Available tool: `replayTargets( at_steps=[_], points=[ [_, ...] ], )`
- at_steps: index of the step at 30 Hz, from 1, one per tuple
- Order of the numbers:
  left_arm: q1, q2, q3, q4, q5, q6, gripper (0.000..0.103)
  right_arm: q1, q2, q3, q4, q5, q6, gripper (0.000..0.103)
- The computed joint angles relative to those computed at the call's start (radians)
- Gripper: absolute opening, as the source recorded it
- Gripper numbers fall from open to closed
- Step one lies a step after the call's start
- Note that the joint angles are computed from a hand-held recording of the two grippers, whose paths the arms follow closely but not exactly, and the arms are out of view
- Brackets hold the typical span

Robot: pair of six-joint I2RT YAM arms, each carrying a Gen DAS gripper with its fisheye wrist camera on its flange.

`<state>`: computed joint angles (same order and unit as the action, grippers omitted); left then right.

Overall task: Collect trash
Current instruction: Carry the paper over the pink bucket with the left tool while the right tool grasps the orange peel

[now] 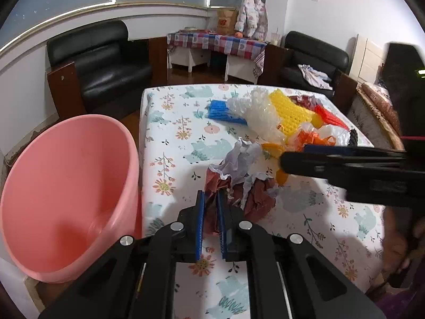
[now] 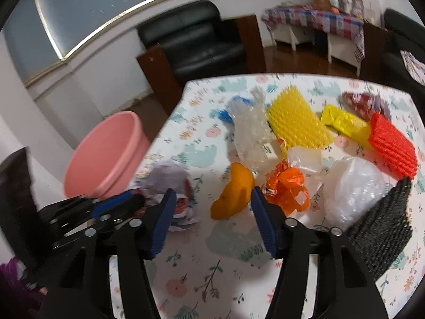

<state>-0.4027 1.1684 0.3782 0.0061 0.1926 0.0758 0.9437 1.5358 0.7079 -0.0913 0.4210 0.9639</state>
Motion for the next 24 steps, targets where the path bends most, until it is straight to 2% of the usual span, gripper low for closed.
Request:
replayTargets(
  at_steps=[4, 5, 7, 9, 18, 24],
  points=[
    [0.046, -0.030, -0.003, -0.019, 0.051, 0.018, 0.008, -0.041, 0.067, 0.025, -0.004, -0.053, 0.038, 0.042],
    [0.058, -0.036, -0.005, -0.020, 0.062, 0.022, 0.008, -0.047, 0.082, 0.032, -0.007, -0.057, 0.049, 0.035],
    [0.087, -0.053, -0.005, -0.027, 0.087, 0.028, 0.008, -0.046, 0.092, 0.036, -0.013, -0.048, 0.069, 0.031],
    [0.117, -0.073, -0.002, -0.039, 0.114, 0.029, 0.008, -0.038, 0.085, 0.032, -0.019, -0.037, 0.088, 0.022],
    [0.315, -0.166, 0.030, -0.097, 0.233, 0.044, 0.008, 0.032, 0.021, 0.079, -0.103, 0.061, 0.101, 0.019],
    [0.462, -0.168, 0.056, -0.113, 0.279, 0.081, 0.008, 0.063, 0.055, 0.212, -0.129, 0.083, 0.009, 0.019]
  ],
)
